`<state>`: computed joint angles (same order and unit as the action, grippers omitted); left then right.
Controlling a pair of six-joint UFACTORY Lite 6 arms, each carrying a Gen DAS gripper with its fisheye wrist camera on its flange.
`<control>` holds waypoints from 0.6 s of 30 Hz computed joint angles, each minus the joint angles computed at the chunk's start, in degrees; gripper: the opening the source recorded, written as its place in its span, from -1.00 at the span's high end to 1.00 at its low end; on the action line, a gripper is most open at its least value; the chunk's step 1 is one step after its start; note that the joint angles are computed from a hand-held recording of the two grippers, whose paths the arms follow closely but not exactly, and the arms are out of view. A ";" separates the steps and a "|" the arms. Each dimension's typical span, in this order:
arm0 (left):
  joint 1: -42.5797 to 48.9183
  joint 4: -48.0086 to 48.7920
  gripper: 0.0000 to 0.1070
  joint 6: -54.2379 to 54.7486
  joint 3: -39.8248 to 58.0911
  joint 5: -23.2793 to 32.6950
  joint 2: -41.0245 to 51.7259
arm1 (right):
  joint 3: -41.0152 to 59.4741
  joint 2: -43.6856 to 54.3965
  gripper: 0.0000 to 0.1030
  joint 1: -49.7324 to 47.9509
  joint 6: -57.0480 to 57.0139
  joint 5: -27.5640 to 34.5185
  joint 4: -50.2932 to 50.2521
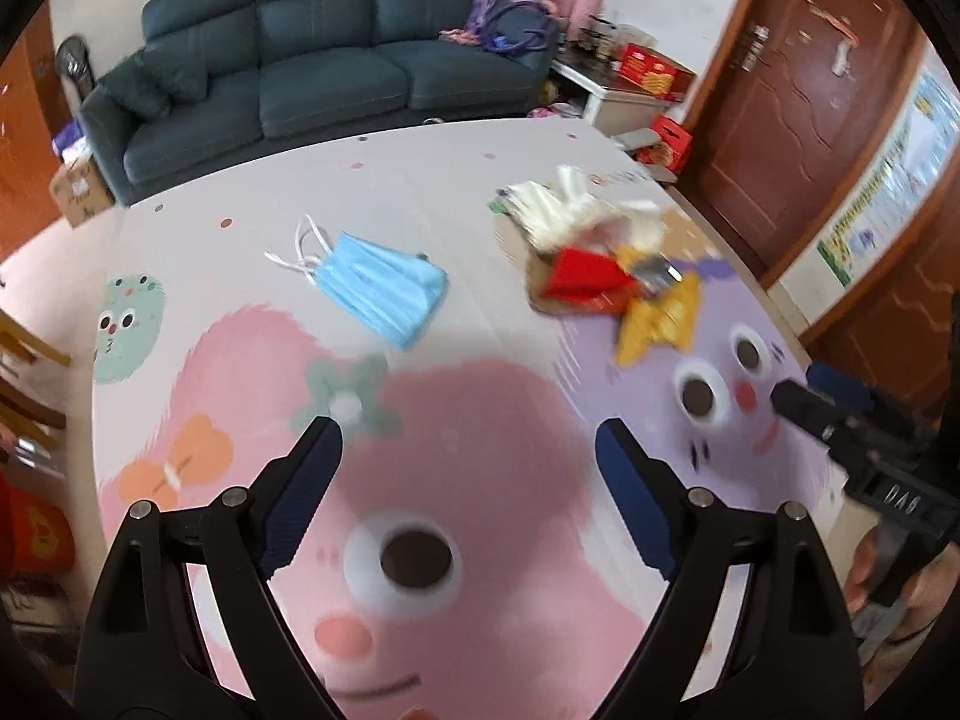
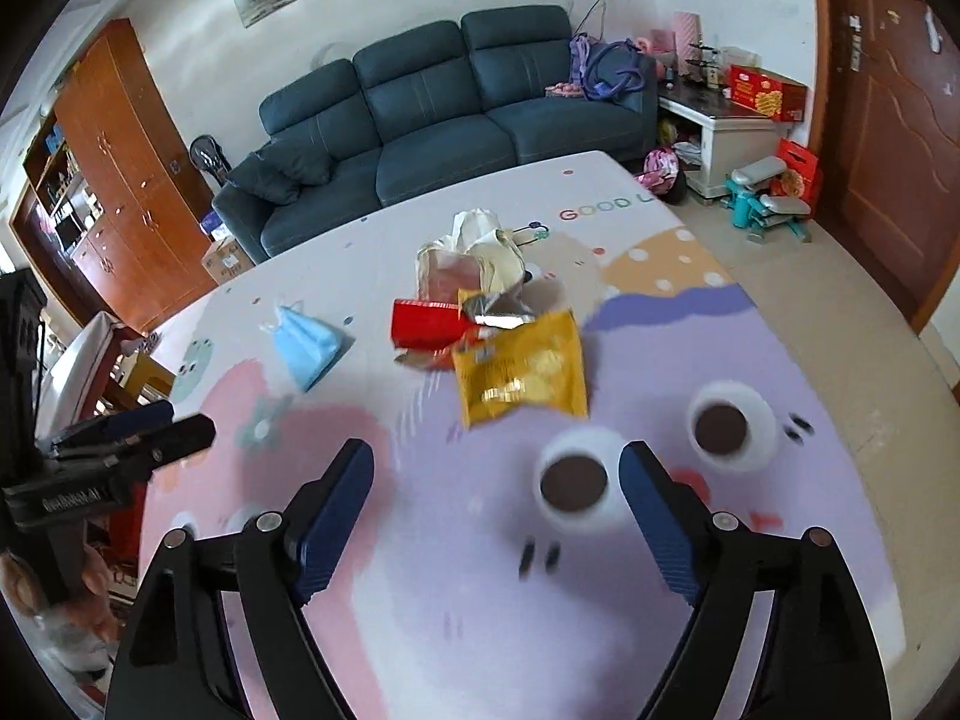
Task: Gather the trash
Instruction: 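Move both tools back over the table toward the mask and yellow bag, then grasp the blue face mask with the left tool while the right tool grasps the yellow snack bag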
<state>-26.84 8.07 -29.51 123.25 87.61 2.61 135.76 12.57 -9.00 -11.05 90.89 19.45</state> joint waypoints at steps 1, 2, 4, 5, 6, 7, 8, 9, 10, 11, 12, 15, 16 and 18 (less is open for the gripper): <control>2.51 -1.10 -0.58 1.52 0.81 -0.61 1.59 | -0.90 1.22 -0.68 1.65 0.24 -2.02 -0.56; 4.33 -1.55 -0.58 2.40 1.62 -1.05 3.06 | -1.48 2.73 -0.69 3.09 0.41 -3.94 -1.21; 8.54 -3.54 -0.60 4.65 4.32 -2.01 7.13 | -5.12 3.75 -0.70 5.59 0.46 -8.17 -3.05; 10.40 -4.25 -0.60 5.35 6.01 -2.09 9.32 | -7.97 3.65 -0.70 6.44 0.03 -10.53 -3.93; 12.04 -5.07 -0.60 5.94 7.59 -2.32 11.44 | -8.92 4.49 -0.70 7.29 0.10 -12.04 -4.90; 13.80 -6.03 -0.60 6.63 9.32 -2.54 13.77 | -10.02 5.17 -0.70 8.04 0.19 -13.56 -5.83; 14.83 -6.37 -0.60 6.80 9.22 -2.95 14.41 | -11.18 5.77 -0.70 8.50 0.12 -15.14 -6.49; 16.09 -6.70 -0.60 6.96 10.59 -3.11 16.40 | -11.94 6.36 -0.70 8.74 0.08 -16.35 -6.86; 16.89 -6.82 -0.61 6.72 10.62 -3.63 17.46 | -11.40 7.98 -0.70 8.97 0.38 -17.03 -7.11; 17.87 -7.06 -0.61 6.72 12.37 -3.43 19.58 | -12.07 8.19 -0.70 8.79 0.28 -17.60 -6.95; 18.92 -7.03 -0.61 6.46 14.47 -3.23 22.28 | -11.81 9.04 -0.69 8.54 0.11 -17.88 -6.64; 20.60 -6.46 -0.61 5.80 19.28 -2.33 28.18 | -8.90 12.82 -0.37 7.95 -0.43 -17.26 -5.23; 20.94 -6.29 -0.61 5.42 21.31 -1.84 30.38 | -7.31 14.59 -0.10 7.55 -1.00 -16.30 -4.29; 21.54 -5.65 -0.62 3.97 26.73 -0.18 35.42 | -5.85 16.21 0.03 7.15 -1.71 -15.04 -3.42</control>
